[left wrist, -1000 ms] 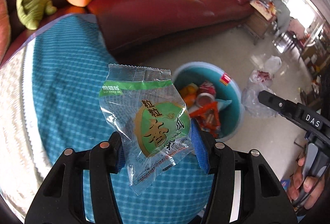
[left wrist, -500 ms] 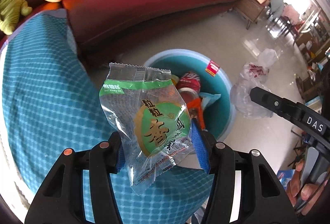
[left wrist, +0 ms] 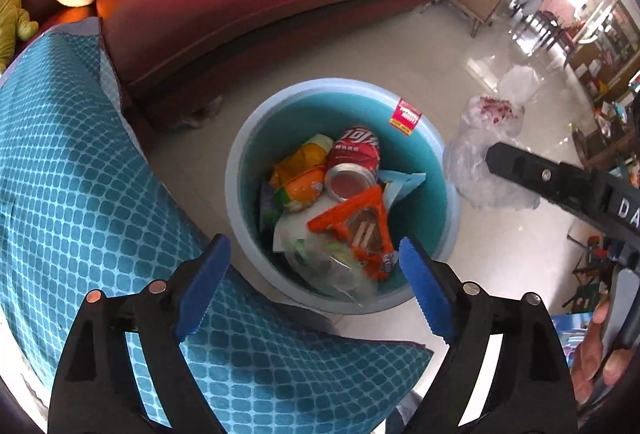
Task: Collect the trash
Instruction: 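Open the left tool to drop the green packet while the right tool releases the plastic bag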
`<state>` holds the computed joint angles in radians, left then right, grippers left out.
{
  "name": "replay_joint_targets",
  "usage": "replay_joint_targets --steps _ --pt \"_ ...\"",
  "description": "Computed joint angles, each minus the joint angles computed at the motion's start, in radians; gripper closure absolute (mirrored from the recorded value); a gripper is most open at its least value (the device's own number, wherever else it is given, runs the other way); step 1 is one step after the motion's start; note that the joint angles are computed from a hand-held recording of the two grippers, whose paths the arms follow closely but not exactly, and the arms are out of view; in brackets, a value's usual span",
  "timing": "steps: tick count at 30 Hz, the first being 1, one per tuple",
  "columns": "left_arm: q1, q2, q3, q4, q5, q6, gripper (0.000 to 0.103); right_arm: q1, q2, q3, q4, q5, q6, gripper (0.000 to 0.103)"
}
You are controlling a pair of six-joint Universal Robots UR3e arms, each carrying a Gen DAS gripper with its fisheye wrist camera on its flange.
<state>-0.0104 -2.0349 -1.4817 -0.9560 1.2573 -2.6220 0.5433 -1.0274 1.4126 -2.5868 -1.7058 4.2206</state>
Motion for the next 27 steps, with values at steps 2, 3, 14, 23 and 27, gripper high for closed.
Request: replay_joint_targets --steps 2,3,14,23,27 --pt "0.014 0.012 -0.016 -0.004 0.0 0.011 0.016 -0.001 0.01 -0.016 0.004 0.003 -0.005 0.071" --pt "0.019 0.017 -0.023 -0.003 0.001 0.011 0.016 -0.002 0.011 -0.015 0.001 0.005 -0.006 0.071" --pt "0.062 0.075 -0.061 -0.013 -0.008 0.011 0.015 0.003 0.062 -0.121 0.068 0.021 -0.028 0.071" --pt "0.087 0.093 -0.076 -0.01 -0.017 0.019 0.015 0.012 0.109 -0.213 0.124 0.026 -0.038 0.07" --pt "0.103 0.096 -0.081 -0.012 -0.021 0.021 0.015 0.01 0.144 -0.273 0.159 0.046 -0.061 0.06"
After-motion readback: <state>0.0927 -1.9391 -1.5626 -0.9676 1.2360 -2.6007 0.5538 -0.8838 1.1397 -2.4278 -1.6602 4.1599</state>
